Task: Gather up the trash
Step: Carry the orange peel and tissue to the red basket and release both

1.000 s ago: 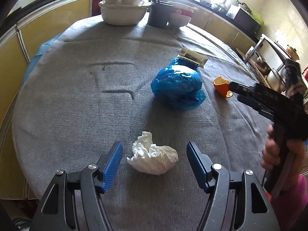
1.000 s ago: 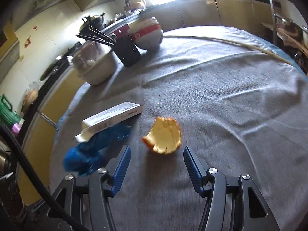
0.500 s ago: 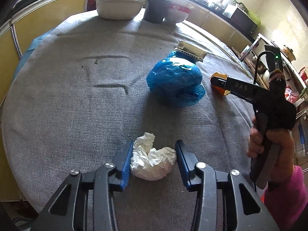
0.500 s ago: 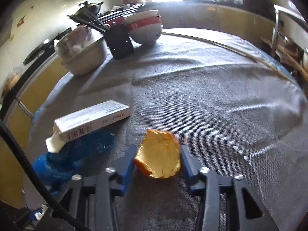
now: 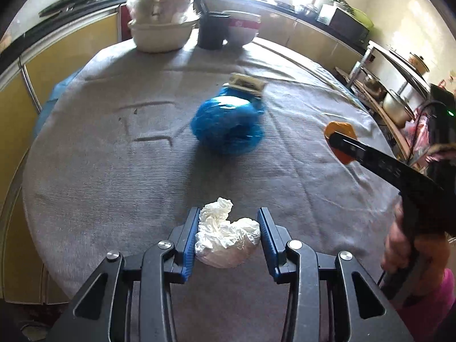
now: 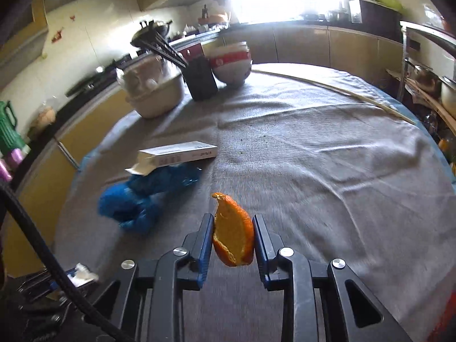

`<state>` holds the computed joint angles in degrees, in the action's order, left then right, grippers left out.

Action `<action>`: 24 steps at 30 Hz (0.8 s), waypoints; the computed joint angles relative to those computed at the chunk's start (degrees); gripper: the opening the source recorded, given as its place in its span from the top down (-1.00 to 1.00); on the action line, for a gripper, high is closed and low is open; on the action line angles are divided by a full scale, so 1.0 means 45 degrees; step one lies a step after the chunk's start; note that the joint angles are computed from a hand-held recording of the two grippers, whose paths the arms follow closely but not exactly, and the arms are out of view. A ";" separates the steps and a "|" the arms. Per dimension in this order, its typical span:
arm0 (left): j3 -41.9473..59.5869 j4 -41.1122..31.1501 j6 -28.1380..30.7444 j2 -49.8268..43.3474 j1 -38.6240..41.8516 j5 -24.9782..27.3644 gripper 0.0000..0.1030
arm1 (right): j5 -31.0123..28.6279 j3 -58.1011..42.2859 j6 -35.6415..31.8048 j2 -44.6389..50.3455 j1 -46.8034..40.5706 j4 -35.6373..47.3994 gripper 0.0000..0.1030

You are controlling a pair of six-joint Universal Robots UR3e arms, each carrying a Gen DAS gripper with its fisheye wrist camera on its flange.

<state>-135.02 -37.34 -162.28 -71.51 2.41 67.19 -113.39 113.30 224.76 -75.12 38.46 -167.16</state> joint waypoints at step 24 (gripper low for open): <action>0.1878 0.0915 -0.2604 -0.0829 -0.7708 0.4296 0.18 | -0.5417 0.6215 1.1802 -1.0546 0.7901 0.8929 0.43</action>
<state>-126.57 -33.22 -174.00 -75.23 -32.28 86.52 -137.77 141.26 277.87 -122.57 74.01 -126.98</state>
